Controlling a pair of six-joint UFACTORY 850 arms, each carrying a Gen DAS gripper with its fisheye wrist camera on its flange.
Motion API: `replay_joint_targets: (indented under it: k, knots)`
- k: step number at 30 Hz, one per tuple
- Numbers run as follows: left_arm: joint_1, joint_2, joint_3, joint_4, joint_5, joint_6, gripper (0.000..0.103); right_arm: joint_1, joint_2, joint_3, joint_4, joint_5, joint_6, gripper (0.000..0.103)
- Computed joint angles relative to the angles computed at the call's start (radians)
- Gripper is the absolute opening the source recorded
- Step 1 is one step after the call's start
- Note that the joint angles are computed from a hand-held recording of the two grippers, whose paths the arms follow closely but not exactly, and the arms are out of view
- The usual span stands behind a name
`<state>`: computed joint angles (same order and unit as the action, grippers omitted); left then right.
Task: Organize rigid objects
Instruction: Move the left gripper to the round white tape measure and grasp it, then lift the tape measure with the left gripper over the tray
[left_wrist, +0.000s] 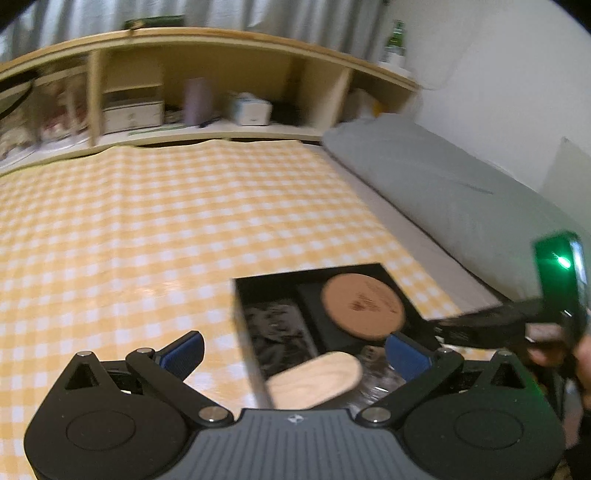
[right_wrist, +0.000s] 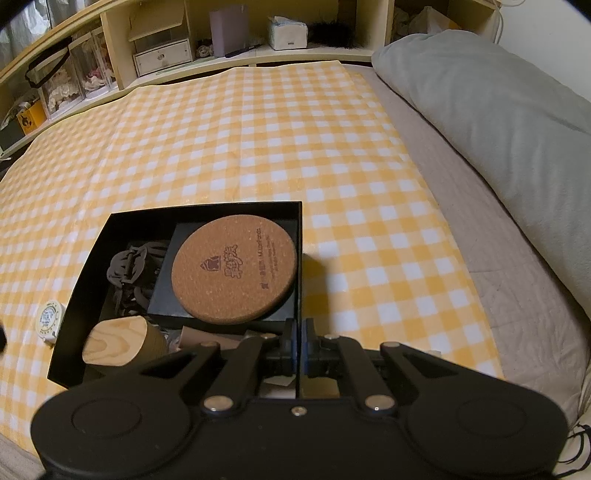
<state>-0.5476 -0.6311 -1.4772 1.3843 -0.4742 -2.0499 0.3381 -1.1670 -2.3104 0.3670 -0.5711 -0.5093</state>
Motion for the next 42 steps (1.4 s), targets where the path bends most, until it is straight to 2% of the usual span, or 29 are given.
replay_joint_targets:
  k: [8, 12, 21, 23, 25, 31, 34, 36, 41, 42]
  knots:
    - [0.037, 0.014, 0.022, -0.144, -0.103, 0.071, 0.103, -0.001, 0.002, 0.005, 0.003, 0.004, -0.002, 0.004]
    - [0.066, 0.024, 0.046, -0.232, -0.084, 0.184, 0.103, -0.001, 0.002, 0.005, 0.005, 0.003, -0.003, 0.004]
    - [0.090, -0.034, 0.017, -0.494, -0.118, 0.448, 0.102, -0.003, 0.005, 0.010, 0.014, 0.006, -0.009, 0.004]
    - [0.089, -0.050, 0.008, -0.511, -0.130, 0.480, 0.093, -0.003, 0.005, 0.010, 0.015, 0.006, -0.009, 0.004]
    - [0.094, -0.059, 0.003, -0.546, -0.127, 0.522, 0.088, -0.003, 0.005, 0.011, 0.016, 0.006, -0.010, 0.004]
    - [0.098, -0.079, -0.004, -0.604, -0.123, 0.595, 0.088, -0.003, 0.006, 0.011, 0.016, 0.006, -0.010, 0.004]
    - [0.101, -0.102, -0.029, -0.649, -0.136, 0.661, 0.080, -0.004, 0.006, 0.012, 0.017, 0.006, -0.011, 0.004]
    - [0.103, -0.104, -0.026, -0.651, -0.128, 0.660, 0.080, -0.004, 0.006, 0.011, 0.017, 0.005, -0.011, 0.004]
    - [0.109, -0.095, -0.013, -0.641, -0.101, 0.635, 0.059, -0.004, 0.005, 0.010, 0.016, 0.005, -0.010, 0.004]
    - [0.108, -0.093, -0.011, -0.639, -0.098, 0.633, 0.058, -0.004, 0.005, 0.010, 0.015, 0.005, -0.010, 0.004]
